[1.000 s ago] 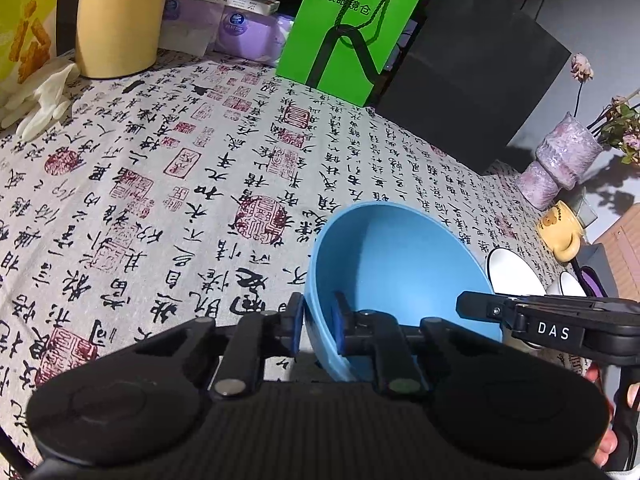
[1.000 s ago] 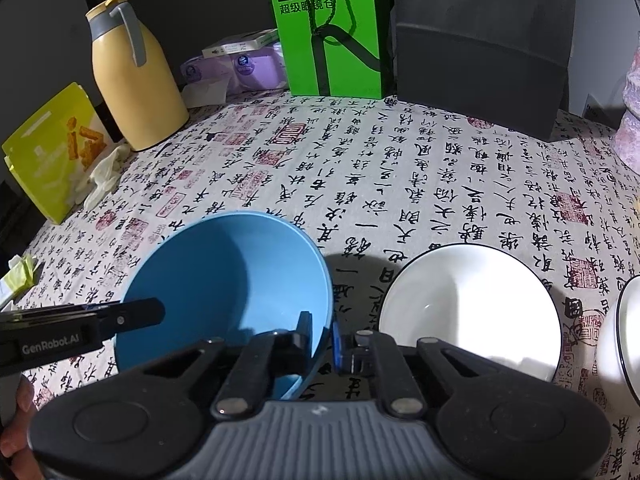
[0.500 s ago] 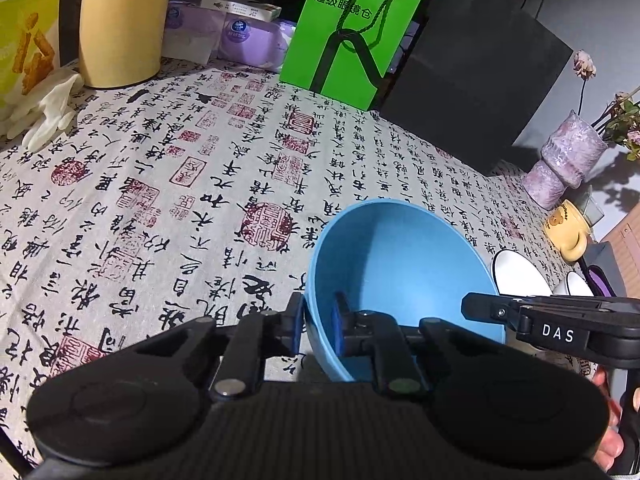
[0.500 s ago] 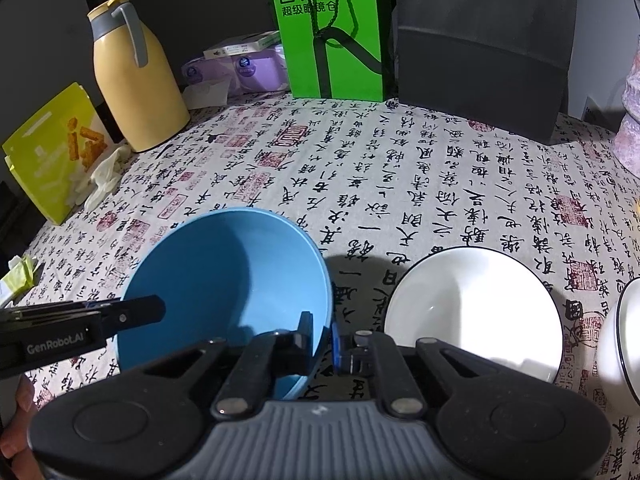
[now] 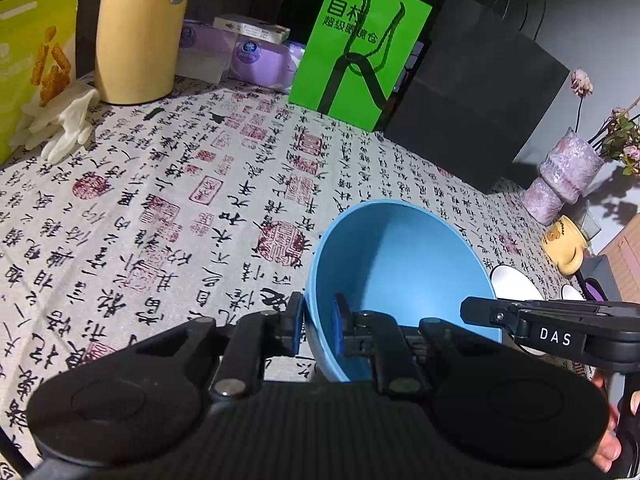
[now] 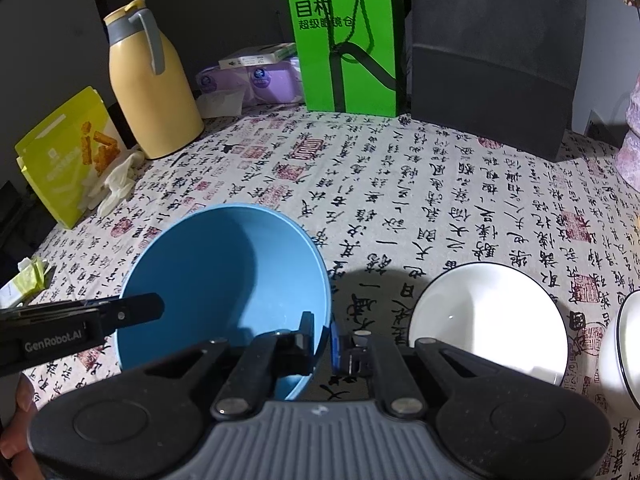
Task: Organize plates and bowls
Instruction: 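Lift the blue bowl off the tablecloth with both grippers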
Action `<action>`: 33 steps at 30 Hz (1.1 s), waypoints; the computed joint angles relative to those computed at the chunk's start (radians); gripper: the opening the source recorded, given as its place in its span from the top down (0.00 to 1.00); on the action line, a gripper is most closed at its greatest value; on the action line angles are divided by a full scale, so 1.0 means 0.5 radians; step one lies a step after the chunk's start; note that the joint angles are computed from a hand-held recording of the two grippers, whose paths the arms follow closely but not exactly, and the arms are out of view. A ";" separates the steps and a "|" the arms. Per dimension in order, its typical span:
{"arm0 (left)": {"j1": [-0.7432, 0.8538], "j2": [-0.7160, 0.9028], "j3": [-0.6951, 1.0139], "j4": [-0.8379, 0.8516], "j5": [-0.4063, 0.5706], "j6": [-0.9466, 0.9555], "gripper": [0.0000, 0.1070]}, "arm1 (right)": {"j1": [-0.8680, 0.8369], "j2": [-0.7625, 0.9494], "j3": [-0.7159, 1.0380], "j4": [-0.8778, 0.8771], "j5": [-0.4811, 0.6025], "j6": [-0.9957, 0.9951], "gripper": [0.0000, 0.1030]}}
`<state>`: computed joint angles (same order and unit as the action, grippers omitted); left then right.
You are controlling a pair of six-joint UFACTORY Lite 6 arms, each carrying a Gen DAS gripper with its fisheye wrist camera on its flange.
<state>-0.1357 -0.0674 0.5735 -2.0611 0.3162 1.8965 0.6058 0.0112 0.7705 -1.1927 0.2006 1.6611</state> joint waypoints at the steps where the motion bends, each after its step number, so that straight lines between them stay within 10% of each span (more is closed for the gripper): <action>1: 0.013 -0.027 -0.019 0.003 0.004 0.004 0.86 | 0.013 -0.003 0.003 -0.002 0.007 0.004 0.93; 33: 0.967 -1.055 -0.563 1.467 0.402 -1.101 0.86 | 0.621 0.098 0.228 -0.011 0.194 0.189 0.92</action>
